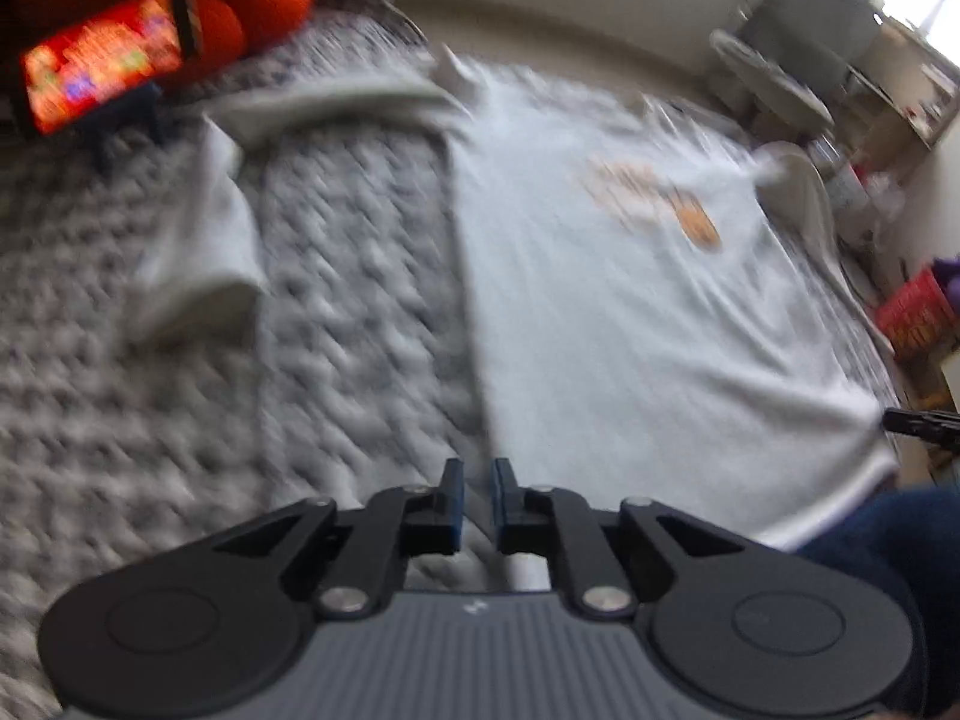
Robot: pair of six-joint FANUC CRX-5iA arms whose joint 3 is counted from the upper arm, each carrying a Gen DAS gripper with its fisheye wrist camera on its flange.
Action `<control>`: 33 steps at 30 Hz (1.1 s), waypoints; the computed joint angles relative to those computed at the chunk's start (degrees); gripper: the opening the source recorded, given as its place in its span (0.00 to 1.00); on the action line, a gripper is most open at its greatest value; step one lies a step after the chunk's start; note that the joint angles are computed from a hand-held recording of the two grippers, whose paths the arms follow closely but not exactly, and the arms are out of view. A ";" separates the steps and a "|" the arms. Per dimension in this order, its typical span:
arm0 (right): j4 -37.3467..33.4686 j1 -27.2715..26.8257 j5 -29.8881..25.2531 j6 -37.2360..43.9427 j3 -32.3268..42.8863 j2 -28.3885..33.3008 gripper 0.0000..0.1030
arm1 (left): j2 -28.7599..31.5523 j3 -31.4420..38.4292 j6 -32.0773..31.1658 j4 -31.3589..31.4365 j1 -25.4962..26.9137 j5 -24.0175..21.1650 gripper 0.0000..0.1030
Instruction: Fold clothes
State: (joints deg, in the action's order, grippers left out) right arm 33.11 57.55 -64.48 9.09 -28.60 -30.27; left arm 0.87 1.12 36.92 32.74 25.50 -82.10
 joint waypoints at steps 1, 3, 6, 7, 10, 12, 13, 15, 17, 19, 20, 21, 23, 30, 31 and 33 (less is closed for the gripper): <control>2.00 -1.53 0.01 -0.35 -0.01 0.43 0.44 | 0.45 0.53 0.72 0.46 -0.34 1.62 0.13; 4.98 -5.76 1.07 0.33 0.53 2.02 0.46 | 2.09 2.26 2.31 0.83 -2.01 4.52 0.14; 6.55 -14.86 4.88 5.05 3.19 6.66 0.46 | 4.71 5.13 4.65 1.13 -4.42 8.73 0.16; 7.87 -17.57 5.45 6.28 4.06 8.54 0.47 | 5.63 5.98 5.43 1.03 -5.32 10.54 0.16; 11.90 -24.24 7.95 8.78 5.56 13.05 0.53 | 9.05 8.75 7.00 2.27 -7.59 14.55 0.29; 10.92 -28.15 11.18 12.45 7.19 15.34 0.54 | 12.10 11.54 8.54 3.61 -8.95 15.76 0.35; 10.10 -29.83 12.49 14.82 8.34 16.59 0.54 | 13.52 13.07 8.77 3.94 -9.91 16.26 0.35; 9.04 -31.89 14.99 19.55 10.73 19.03 0.54 | 16.29 16.17 8.94 4.26 -12.07 17.88 0.43; 7.83 -33.63 17.24 24.39 13.31 21.50 0.54 | 19.03 19.39 8.83 4.17 -14.41 20.13 0.47; 5.67 -34.65 19.21 30.17 16.69 24.82 0.54 | 22.00 23.03 8.60 3.90 -16.56 22.07 0.52; 3.88 -35.01 19.90 33.83 18.71 26.59 0.54 | 23.37 24.55 8.01 3.82 -17.40 22.52 0.55; 1.76 -35.19 19.83 37.85 20.90 28.58 0.54 | 24.77 26.13 7.40 3.75 -18.20 22.89 0.55; -2.62 -35.44 18.80 46.08 25.68 32.79 0.54 | 27.72 29.62 6.23 3.55 -19.73 23.42 0.54; -14.28 -37.56 14.96 63.48 39.63 44.40 0.54 | 38.39 44.59 11.96 -3.37 -23.00 18.36 0.48; -15.79 -37.91 14.38 63.87 41.15 45.40 0.54 | 37.92 43.41 11.18 -3.33 -23.12 19.24 0.44; -19.39 -38.59 15.54 66.38 41.55 44.98 0.28 | 35.85 38.48 8.25 -1.91 -23.35 23.18 0.26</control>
